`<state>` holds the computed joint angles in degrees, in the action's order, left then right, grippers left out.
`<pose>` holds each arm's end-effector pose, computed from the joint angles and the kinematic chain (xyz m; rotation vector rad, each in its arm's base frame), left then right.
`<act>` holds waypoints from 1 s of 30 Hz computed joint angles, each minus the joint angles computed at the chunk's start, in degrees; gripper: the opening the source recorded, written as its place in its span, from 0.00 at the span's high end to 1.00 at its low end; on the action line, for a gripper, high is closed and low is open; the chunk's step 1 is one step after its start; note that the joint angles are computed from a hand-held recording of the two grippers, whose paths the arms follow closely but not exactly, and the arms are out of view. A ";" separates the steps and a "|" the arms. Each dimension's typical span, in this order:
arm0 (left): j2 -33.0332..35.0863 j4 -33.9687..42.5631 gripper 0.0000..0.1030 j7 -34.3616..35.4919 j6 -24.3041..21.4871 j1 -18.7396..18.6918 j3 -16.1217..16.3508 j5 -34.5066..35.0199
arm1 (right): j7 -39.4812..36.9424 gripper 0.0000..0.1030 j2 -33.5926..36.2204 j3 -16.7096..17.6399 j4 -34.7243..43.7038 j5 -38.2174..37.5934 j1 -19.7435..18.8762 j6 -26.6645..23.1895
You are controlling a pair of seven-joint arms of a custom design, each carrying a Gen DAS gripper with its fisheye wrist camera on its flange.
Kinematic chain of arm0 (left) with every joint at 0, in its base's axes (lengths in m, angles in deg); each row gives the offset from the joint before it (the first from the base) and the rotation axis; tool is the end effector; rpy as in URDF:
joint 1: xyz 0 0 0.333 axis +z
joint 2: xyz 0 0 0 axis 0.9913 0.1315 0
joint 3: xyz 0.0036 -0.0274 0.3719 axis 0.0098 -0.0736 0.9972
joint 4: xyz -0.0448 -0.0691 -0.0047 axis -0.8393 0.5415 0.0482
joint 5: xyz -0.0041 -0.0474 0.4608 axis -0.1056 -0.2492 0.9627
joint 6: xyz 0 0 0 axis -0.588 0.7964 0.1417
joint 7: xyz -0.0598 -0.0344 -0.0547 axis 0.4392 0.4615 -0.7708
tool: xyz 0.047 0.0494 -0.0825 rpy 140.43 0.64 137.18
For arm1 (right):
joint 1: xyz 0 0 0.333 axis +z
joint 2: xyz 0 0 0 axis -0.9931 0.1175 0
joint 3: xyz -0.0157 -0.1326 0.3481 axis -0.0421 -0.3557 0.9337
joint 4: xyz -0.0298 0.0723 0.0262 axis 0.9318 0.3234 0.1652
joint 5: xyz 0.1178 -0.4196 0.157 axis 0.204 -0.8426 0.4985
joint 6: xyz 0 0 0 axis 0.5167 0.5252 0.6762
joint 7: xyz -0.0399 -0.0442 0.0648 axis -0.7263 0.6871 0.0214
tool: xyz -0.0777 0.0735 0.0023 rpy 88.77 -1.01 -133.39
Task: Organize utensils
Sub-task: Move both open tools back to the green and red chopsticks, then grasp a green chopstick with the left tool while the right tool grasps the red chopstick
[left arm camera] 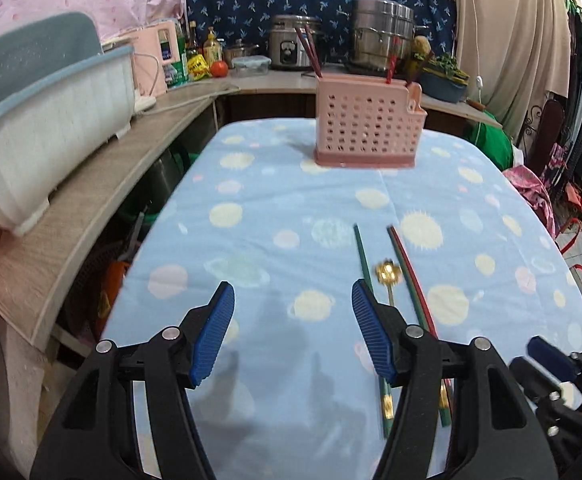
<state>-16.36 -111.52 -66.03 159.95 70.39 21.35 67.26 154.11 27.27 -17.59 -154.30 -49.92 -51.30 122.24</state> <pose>0.4988 -0.3028 0.5568 -1.9929 1.3627 -0.6082 0.5155 0.4691 0.5314 -2.0566 1.1393 -0.3716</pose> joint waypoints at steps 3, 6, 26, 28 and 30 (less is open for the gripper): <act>0.37 -0.67 0.44 -0.20 -0.23 -0.75 -0.50 -0.80 | -1.82 0.74 0.44 0.98 -0.72 3.37 -0.18 -0.43; 0.57 -1.39 0.44 -0.43 -0.45 -1.52 -0.79 -1.29 | -0.88 0.74 1.02 0.70 -0.77 2.66 0.45 -0.63; 1.98 -3.16 0.44 -0.16 2.78 -3.53 -0.48 -5.88 | 2.32 0.74 3.02 -0.73 -0.45 0.46 1.46 -1.07; 2.14 -3.14 0.44 0.15 3.01 -3.66 -0.44 -6.07 | 3.98 0.74 2.93 -1.47 -0.56 -1.57 1.87 -0.91; 2.32 -3.11 0.43 0.39 3.23 -3.79 -0.42 -6.26 | 5.70 0.74 2.89 -2.04 -0.55 -3.65 2.15 -0.97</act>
<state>-14.03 -114.63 -65.64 163.18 66.60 20.93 61.00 159.81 30.15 -19.63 -154.85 -53.57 -49.15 121.27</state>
